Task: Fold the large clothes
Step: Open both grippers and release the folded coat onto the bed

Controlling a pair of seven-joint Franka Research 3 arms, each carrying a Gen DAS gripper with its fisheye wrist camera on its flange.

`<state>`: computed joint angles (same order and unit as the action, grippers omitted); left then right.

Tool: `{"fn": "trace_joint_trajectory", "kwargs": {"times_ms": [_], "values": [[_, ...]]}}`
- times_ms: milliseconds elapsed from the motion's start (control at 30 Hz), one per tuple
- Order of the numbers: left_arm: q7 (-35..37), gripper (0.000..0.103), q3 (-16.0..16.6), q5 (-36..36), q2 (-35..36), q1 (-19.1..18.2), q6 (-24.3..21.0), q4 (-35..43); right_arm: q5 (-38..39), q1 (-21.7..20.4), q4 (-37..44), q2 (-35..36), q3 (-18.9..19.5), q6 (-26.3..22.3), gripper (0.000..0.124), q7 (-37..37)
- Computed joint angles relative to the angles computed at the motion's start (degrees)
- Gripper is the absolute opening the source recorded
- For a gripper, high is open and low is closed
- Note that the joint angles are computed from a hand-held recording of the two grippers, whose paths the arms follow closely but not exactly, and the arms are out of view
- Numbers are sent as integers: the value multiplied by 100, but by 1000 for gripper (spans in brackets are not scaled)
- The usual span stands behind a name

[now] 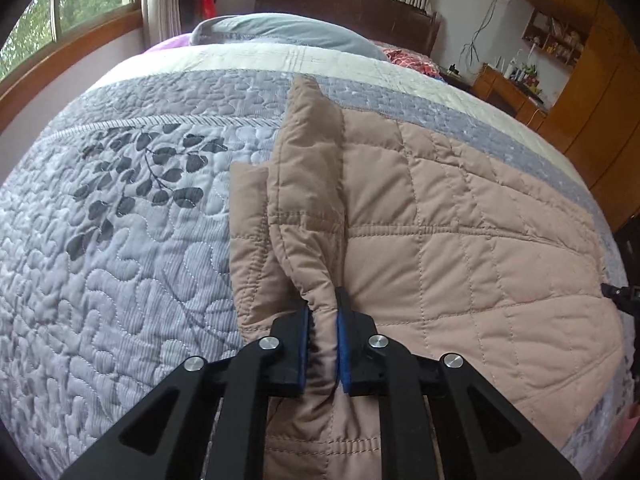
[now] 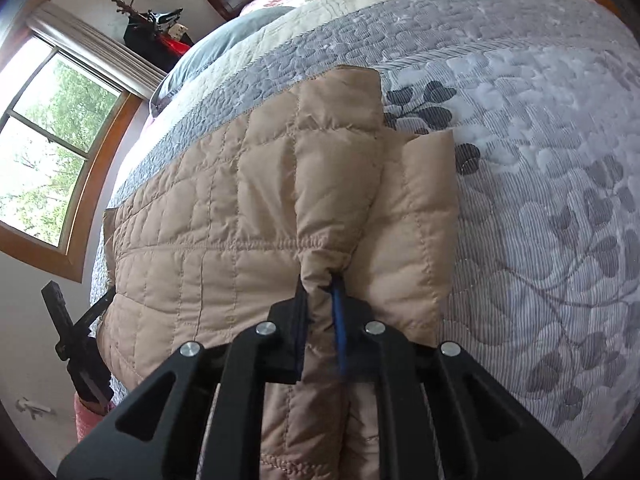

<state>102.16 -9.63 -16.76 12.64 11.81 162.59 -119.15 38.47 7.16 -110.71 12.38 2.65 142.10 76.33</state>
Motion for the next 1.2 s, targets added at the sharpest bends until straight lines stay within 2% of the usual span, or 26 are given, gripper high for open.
{"fn": "trace_joint_trajectory", "kwargs": {"times_ms": [67,133,167,200,233,300,333,400,433,533,600,633,733,767,800,833,900,967,1000,1033,1100,1200], "values": [[-251,17,100,154,-65,-55,-247,79,-464,131,-70,-110,-78,118,24,332],[-372,23,141,64,-265,-28,-298,-26,-960,264,-274,-347,-138,407,26,716],[-557,29,183,179,-387,-47,-227,-131,-1318,342,-470,-562,-179,599,26,974],[-1108,29,425,694,-639,-221,3,-394,-1617,392,-632,-741,-195,744,26,1206],[-1272,30,494,880,-749,-259,127,-505,-1768,409,-810,-945,-180,866,26,1278],[-1530,27,538,1188,-1167,-332,438,-928,-1450,436,-1140,-1370,-97,940,26,894],[-1459,27,534,1165,-1345,-388,489,-1094,-1321,468,-1215,-1471,-73,909,26,756],[-697,27,570,414,-1589,-650,526,-1327,-1057,604,-1397,-1700,5,724,26,491],[-561,27,575,353,-1681,-767,551,-1443,-1041,659,-1458,-1745,39,699,26,468],[-519,28,596,632,-1640,-964,587,-1553,-1478,786,-1557,-1725,185,628,26,851],[-1069,28,548,1309,-1517,-890,569,-1585,-1920,818,-1611,-1615,243,669,26,1222],[-1139,28,563,1388,-1430,-889,538,-1558,-2080,831,-1568,-1520,250,674,23,1397],[-342,28,561,515,-1208,-886,407,-1475,-1766,864,-1541,-1278,175,598,21,1274],[-58,28,527,214,-1156,-870,482,-1498,-1595,866,-1539,-1208,161,612,21,1143],[-14,28,503,245,-1133,-859,620,-1556,-1432,865,-1539,-1135,154,678,20,992],[-135,28,494,456,-1109,-858,770,-1619,-1314,860,-1571,-1130,148,713,20,896],[-880,28,545,1379,-1124,-876,945,-1724,-1085,835,-1526,-1076,131,685,19,776],[-1698,27,587,2262,-1197,-875,764,-1684,-1169,828,-1499,-1111,119,603,19,881],[-1926,25,567,2427,-1265,-875,639,-1657,-1383,841,-1507,-1186,121,570,19,1079],[-1802,24,528,2193,-1354,-894,543,-1650,-1500,839,-1586,-1312,118,575,24,1151],[-1025,25,515,1151,-1528,-1067,512,-1625,-1644,896,-1635,-1532,172,749,24,1182],[-613,26,468,674,-1563,-1319,449,-1400,-1557,993,-1356,-1499,226,721,24,1141]]}}
